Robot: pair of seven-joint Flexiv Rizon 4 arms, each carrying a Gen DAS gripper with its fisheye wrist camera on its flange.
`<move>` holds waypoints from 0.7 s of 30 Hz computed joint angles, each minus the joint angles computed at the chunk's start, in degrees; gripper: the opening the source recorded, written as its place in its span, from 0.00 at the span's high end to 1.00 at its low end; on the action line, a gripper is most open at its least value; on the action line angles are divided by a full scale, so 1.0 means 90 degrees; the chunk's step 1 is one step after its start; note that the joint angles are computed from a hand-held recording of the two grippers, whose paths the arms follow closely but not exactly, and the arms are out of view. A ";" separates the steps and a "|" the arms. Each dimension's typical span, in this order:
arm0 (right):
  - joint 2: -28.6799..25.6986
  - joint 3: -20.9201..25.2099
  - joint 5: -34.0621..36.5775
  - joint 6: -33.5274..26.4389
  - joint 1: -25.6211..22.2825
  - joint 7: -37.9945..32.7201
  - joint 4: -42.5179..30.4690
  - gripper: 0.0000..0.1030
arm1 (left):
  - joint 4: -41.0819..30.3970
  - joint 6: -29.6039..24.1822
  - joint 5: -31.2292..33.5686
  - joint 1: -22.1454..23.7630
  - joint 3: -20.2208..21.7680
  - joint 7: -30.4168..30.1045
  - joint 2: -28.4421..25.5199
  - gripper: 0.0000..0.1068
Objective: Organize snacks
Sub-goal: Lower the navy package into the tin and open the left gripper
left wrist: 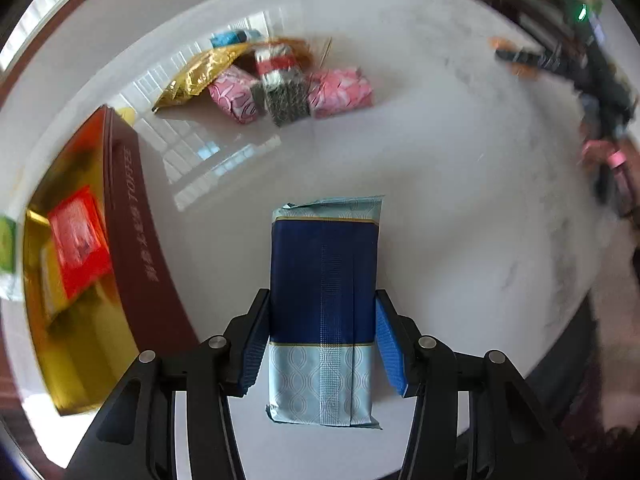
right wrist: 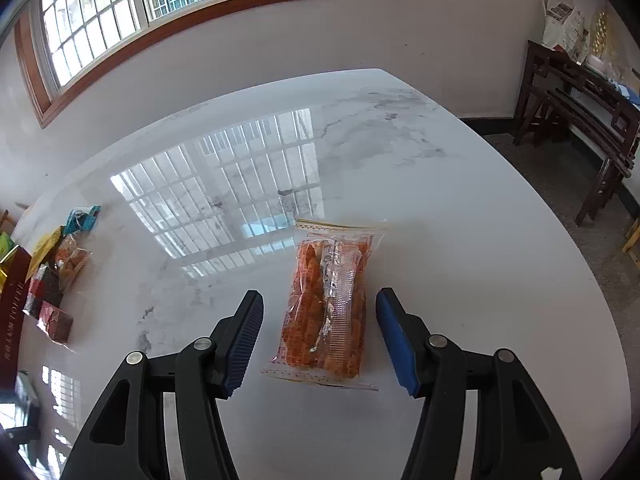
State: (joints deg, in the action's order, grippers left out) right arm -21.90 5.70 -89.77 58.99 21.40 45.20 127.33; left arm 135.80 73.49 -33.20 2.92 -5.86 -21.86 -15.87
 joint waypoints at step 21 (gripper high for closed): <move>0.0049 -0.0017 0.0525 -0.0306 0.0216 -0.0353 0.0054 0.64 | -0.0677 -0.0183 -0.1035 0.0593 0.1043 -0.0361 0.0407 0.53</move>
State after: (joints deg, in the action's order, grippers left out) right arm -21.46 5.55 -85.04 56.24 23.35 42.02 127.82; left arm 129.71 71.84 -42.51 8.25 3.53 -25.12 -12.21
